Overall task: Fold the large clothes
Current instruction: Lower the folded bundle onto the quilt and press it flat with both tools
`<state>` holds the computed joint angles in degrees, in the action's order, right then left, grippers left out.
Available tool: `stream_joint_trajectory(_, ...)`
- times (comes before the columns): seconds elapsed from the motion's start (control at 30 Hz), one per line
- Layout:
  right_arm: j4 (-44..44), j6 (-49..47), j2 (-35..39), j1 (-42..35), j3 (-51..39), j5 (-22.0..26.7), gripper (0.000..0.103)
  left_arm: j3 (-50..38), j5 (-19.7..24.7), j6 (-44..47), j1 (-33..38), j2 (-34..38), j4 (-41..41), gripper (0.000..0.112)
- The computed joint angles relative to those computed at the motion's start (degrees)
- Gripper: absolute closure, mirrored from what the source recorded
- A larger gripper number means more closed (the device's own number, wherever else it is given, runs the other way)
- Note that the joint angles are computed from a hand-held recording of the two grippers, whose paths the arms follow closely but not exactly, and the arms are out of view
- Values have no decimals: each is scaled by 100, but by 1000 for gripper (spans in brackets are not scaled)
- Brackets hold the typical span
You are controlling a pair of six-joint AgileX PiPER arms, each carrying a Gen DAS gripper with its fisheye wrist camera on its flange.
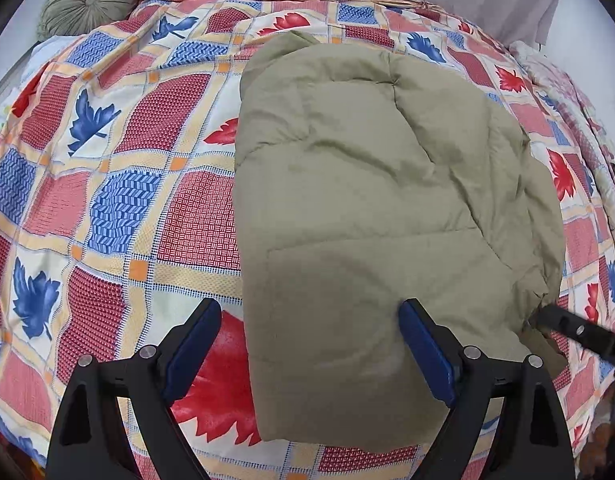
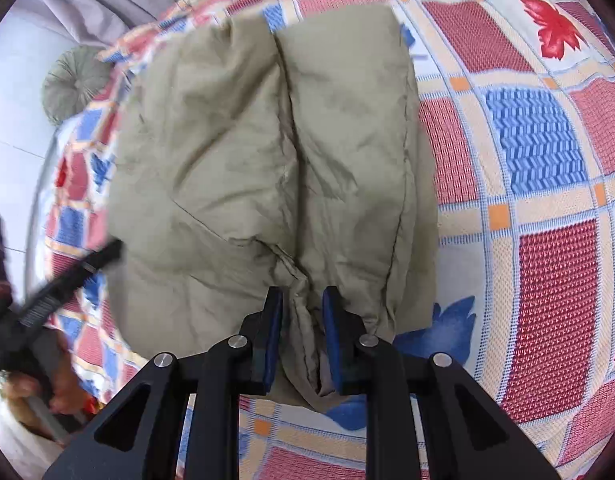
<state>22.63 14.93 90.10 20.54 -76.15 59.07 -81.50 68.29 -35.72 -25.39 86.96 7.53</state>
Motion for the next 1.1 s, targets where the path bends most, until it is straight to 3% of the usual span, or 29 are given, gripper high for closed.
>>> stream_joint_trajectory(0.03,181,-119,-85,-95,-32,-94,78,28,-31,17,33,-5,-35,21)
stream_joint_trajectory(0.1,360,-182,-79,-225,-249,-206,55,44,-50,4,39,14,-45,21)
stream_joint_trajectory(0.13,464,-182,15,-298,-450,-273,39,29,-45,-4,26,33,-30,21)
stream_joint_trajectory(0.23,594,35,559,-411,-1253,-360,38,-11,-35,-31,-29,88,18,21)
stream_joint_trajectory(0.3,535,340,988,-411,-1793,-411,40,-38,-24,-42,-57,131,44,21)
stream_joint_trajectory(0.37,525,702,1553,-418,-2434,-322,68,-38,-47,-46,-69,137,54,21)
stream_joint_trajectory(0.43,122,1263,2158,-369,-3183,138,75,-10,-119,-11,-13,122,-53,21)
stream_joint_trajectory(0.53,-132,1562,2582,-367,-3318,337,85,-2,-174,49,39,114,-239,21)
stream_joint_trajectory(0.63,86,1506,2569,-473,-2888,95,86,-137,9,-50,-82,172,-63,21)
stream_joint_trajectory(0.77,253,1279,2313,-541,-2689,144,85,-174,131,-41,-67,123,-56,21)
stream_joint_trajectory(0.93,-112,922,1360,-389,-1928,224,82,114,-61,-56,-50,28,-46,20)
stream_joint_trajectory(0.97,-234,874,1108,-310,-1681,208,82,195,-101,-110,-75,25,10,11)
stream_joint_trajectory(1.1,-881,937,193,120,-646,-6,82,606,-401,-272,-17,-85,-57,9)
